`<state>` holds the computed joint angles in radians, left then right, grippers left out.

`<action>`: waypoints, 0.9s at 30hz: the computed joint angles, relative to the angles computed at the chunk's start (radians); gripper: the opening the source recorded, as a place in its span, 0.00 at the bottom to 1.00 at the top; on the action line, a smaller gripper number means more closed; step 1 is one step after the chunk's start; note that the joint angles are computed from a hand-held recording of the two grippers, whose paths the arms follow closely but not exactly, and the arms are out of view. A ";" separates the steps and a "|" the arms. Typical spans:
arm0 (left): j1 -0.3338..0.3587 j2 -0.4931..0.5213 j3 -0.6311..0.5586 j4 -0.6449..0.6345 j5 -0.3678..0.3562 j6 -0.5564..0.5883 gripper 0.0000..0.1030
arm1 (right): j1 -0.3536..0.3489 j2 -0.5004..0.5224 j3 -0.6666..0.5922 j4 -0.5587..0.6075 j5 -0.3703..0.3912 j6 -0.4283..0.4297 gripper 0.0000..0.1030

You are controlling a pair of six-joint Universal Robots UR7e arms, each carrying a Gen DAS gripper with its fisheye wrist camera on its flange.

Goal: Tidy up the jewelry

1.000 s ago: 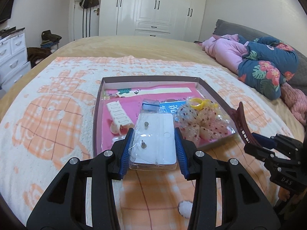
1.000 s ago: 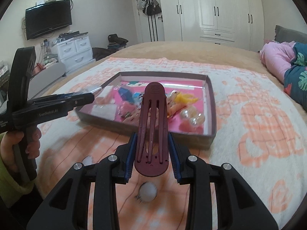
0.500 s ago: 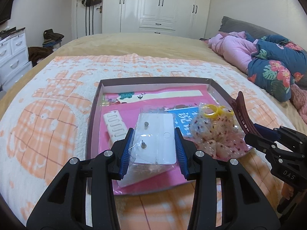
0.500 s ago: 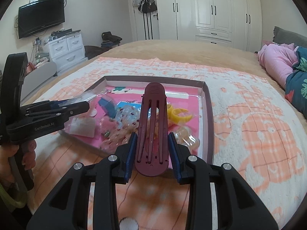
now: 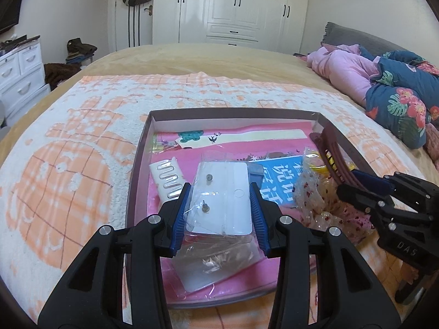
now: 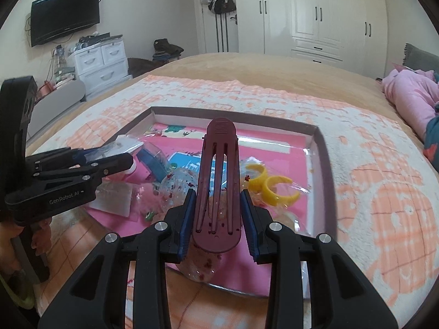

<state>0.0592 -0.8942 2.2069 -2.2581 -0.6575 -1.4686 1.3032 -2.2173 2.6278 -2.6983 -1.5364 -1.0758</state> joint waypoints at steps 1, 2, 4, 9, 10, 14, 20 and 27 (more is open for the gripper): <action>0.001 0.000 0.000 0.001 0.001 -0.002 0.32 | 0.006 0.010 0.003 -0.009 -0.008 -0.004 0.31; 0.002 0.001 0.001 -0.002 0.002 -0.001 0.32 | 0.005 0.013 0.005 -0.013 -0.008 -0.008 0.31; 0.002 0.001 0.001 -0.003 0.003 -0.001 0.32 | -0.003 0.010 0.009 -0.007 -0.006 -0.012 0.31; 0.002 0.001 0.002 -0.005 0.004 -0.001 0.33 | -0.033 -0.017 0.008 0.023 0.024 -0.007 0.32; 0.002 0.001 0.001 -0.006 0.004 0.000 0.33 | -0.040 -0.026 0.009 0.027 0.031 -0.008 0.34; -0.002 0.001 0.002 -0.013 0.004 0.002 0.33 | -0.076 -0.074 0.012 0.068 0.064 -0.012 0.41; -0.020 0.004 0.001 -0.018 -0.001 0.005 0.35 | -0.162 -0.194 0.012 0.175 0.139 -0.036 0.49; -0.056 -0.002 -0.004 0.020 0.000 -0.042 0.51 | -0.277 -0.365 0.004 0.325 0.245 -0.087 0.64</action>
<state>0.0037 -0.8965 2.2033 -2.2377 -0.6579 -1.5109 1.0262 -2.5824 2.6321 -2.3734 -1.2917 -1.1627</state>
